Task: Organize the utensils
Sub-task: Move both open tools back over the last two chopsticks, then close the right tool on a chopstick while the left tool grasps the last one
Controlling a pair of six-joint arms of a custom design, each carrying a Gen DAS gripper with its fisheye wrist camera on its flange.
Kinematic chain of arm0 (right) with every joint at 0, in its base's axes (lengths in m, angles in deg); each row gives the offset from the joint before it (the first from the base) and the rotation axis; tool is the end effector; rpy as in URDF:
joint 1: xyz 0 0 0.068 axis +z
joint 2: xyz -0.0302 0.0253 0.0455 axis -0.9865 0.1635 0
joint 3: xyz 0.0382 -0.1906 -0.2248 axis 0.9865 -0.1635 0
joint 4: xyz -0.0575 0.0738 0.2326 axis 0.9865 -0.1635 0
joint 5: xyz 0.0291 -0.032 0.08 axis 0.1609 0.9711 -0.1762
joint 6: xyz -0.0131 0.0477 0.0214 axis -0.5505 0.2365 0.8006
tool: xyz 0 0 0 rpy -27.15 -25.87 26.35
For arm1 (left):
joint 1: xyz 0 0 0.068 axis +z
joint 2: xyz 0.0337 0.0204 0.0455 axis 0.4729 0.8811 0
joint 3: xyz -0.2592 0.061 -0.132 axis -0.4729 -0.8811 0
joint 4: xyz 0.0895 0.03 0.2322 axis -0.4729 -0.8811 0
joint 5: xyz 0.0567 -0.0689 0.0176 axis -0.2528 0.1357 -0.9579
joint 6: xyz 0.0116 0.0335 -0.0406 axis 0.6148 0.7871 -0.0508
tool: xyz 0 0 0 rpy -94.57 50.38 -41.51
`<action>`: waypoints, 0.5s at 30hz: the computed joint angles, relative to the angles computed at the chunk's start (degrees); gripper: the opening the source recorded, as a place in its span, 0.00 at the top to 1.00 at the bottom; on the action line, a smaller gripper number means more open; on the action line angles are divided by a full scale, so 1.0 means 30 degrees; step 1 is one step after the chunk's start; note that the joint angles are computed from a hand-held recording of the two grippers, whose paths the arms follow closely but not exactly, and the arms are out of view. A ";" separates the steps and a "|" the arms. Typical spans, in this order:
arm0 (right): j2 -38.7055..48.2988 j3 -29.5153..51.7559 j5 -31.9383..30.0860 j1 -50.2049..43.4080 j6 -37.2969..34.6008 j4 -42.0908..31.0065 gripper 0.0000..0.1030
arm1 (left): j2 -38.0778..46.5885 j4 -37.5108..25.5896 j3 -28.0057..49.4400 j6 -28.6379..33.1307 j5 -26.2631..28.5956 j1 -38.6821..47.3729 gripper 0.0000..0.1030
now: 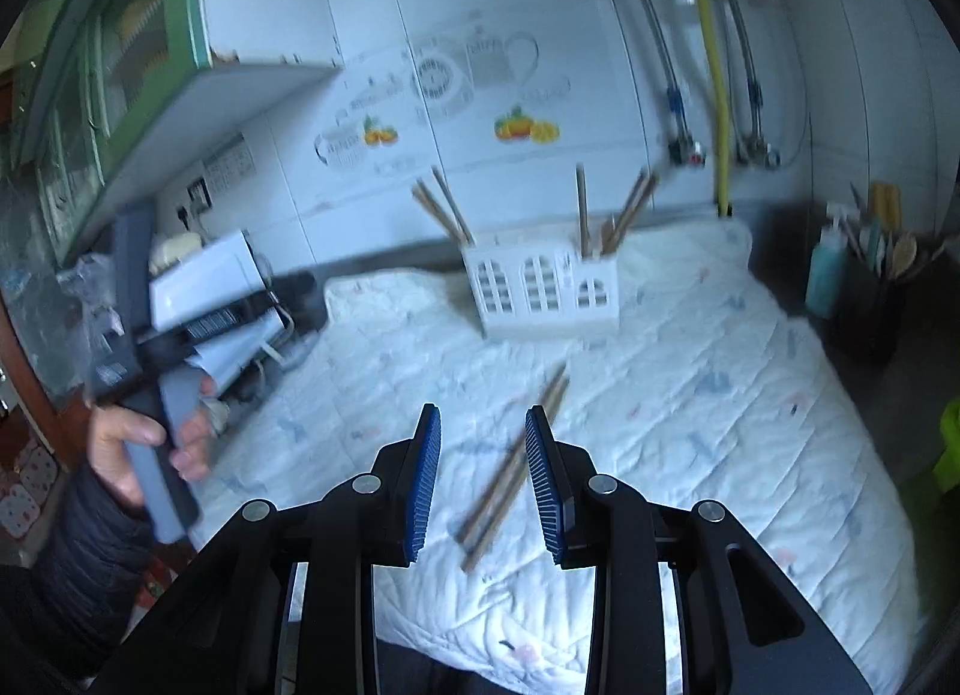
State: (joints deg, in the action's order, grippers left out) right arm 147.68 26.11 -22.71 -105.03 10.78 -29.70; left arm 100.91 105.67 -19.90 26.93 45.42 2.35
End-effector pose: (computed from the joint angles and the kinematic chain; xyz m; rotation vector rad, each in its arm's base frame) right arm 0.2383 -0.0751 0.1370 -0.7283 2.0534 0.7212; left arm 0.1826 -0.0663 0.1621 -0.3977 1.9815 0.0362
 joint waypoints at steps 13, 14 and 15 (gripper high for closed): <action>0.7971 -0.2332 0.5528 0.5553 0.7447 1.2290 0.81 | 0.3969 0.4686 -0.2648 -0.2020 -0.0704 -0.0136 0.10; 0.8215 -0.2180 0.5733 0.5764 0.7743 1.2432 0.81 | 0.4247 0.5085 -0.2861 -0.2123 -0.0639 -0.0045 0.10; 0.8414 -0.2040 0.5837 0.5897 0.7959 1.2517 0.81 | 0.4598 0.5485 -0.3014 -0.2237 -0.0583 0.0067 0.10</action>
